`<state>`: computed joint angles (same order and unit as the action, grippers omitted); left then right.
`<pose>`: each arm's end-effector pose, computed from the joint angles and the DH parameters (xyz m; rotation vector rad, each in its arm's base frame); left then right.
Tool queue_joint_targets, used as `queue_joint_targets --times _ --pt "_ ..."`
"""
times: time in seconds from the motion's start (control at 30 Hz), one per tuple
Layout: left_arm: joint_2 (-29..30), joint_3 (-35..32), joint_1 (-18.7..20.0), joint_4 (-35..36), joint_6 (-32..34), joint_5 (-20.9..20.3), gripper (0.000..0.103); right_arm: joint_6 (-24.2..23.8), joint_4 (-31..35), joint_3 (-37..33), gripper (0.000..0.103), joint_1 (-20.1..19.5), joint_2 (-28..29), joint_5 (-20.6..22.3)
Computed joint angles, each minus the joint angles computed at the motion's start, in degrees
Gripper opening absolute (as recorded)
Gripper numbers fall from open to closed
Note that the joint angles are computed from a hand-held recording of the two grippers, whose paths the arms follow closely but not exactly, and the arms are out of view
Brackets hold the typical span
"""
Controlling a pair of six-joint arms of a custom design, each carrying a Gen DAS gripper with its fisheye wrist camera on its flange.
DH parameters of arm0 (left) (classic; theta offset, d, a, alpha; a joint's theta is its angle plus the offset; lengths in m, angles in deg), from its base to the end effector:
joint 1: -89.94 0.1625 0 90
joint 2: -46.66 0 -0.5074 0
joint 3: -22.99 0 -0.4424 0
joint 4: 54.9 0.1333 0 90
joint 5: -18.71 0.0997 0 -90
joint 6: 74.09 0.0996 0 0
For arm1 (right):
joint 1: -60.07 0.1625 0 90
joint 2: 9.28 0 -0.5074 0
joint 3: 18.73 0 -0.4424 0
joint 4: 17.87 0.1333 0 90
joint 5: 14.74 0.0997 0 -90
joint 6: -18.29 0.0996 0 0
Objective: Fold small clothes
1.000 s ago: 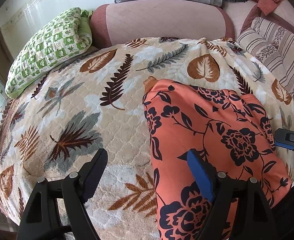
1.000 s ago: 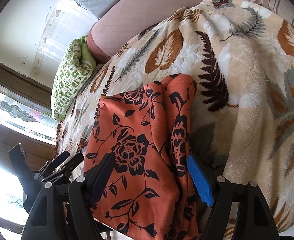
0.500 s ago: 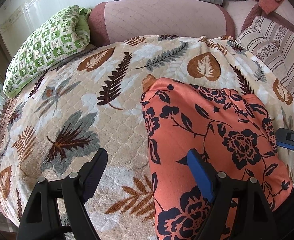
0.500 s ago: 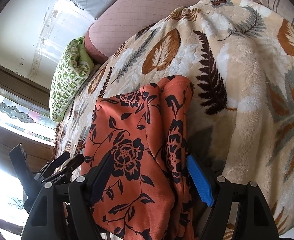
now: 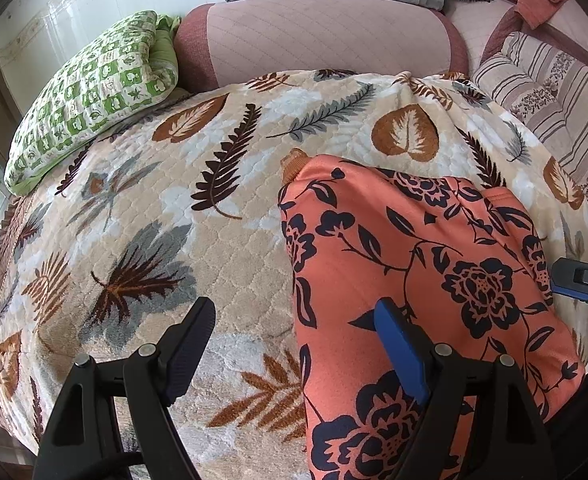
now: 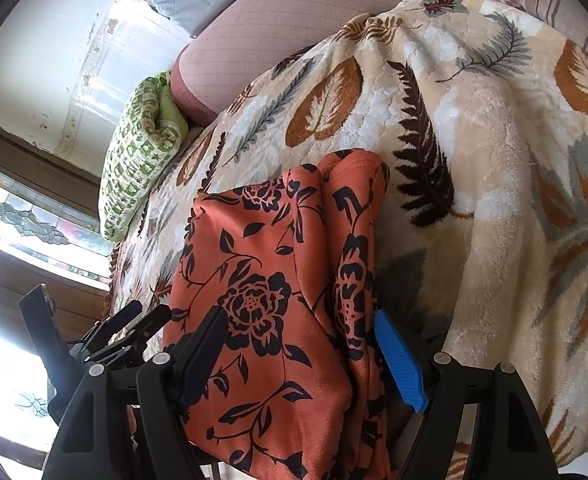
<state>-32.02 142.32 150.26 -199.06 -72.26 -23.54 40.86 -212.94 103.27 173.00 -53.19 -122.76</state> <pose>-0.0914 -0.5785 0.3300 0.5165 2.2817 -0.5174 0.3237 -0.5022 0.0423 -0.1020 -2.9228 0.8257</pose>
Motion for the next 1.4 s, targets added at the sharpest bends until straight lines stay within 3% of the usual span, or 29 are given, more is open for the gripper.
queue_joint_targets --times 1.07,1.4 --pt "1.1 -0.1 0.7 -0.8 0.1 -0.4 0.082 0.3 0.3 0.6 0.079 -1.4 -0.1 1.1" --pt "0.7 -1.2 2.1 0.5 -0.6 -4.3 0.082 0.2 1.6 -0.3 0.079 -2.1 0.8 2.0"
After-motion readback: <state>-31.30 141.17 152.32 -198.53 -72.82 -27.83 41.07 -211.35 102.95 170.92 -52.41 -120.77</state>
